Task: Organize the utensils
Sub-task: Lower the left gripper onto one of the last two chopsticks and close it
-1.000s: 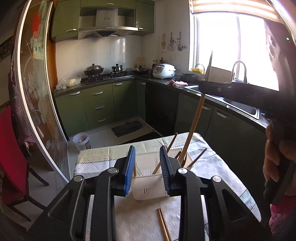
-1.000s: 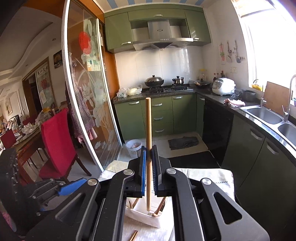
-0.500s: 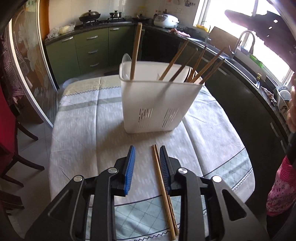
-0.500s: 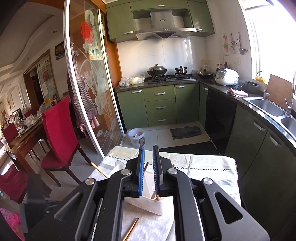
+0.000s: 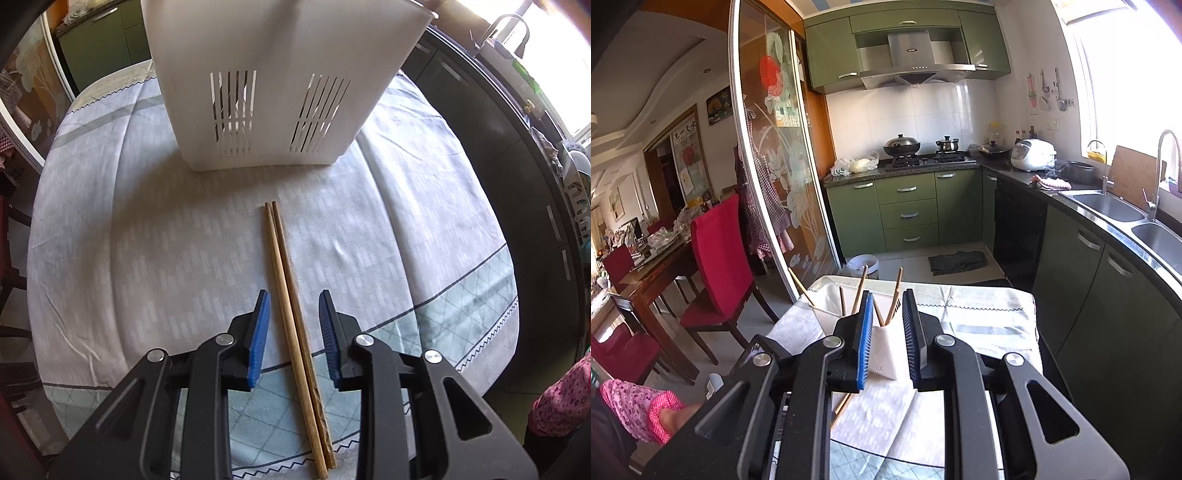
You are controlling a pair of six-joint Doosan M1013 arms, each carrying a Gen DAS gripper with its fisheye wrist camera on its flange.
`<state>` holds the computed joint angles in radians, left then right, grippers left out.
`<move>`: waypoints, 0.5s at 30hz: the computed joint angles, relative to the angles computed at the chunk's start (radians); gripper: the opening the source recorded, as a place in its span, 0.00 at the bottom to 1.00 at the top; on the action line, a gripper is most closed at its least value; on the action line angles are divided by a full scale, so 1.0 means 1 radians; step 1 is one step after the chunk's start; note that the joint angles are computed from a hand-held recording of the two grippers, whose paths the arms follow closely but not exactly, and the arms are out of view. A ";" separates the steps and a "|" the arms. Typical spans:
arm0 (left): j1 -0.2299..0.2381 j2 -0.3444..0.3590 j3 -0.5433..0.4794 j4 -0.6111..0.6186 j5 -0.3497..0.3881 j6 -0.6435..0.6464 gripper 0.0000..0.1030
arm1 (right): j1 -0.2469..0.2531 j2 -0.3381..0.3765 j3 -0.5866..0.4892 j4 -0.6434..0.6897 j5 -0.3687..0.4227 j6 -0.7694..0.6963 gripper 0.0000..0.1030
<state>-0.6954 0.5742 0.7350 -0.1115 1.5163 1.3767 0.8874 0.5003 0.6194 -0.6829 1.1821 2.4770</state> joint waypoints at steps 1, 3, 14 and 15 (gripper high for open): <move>-0.001 0.006 -0.005 0.010 0.005 -0.006 0.25 | 0.000 -0.009 0.017 0.003 -0.004 0.010 0.16; -0.001 0.016 -0.013 0.027 0.018 -0.017 0.25 | 0.000 -0.024 0.045 0.006 -0.011 0.022 0.16; -0.008 0.047 -0.045 0.045 0.055 -0.030 0.22 | -0.011 -0.035 0.070 0.066 -0.041 0.020 0.16; -0.010 0.049 -0.047 0.050 0.056 -0.028 0.22 | -0.013 -0.034 0.069 0.071 -0.040 0.017 0.16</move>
<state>-0.7054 0.6231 0.6876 -0.0620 1.5718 1.3489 0.8747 0.4658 0.6883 -0.6118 1.1423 2.4943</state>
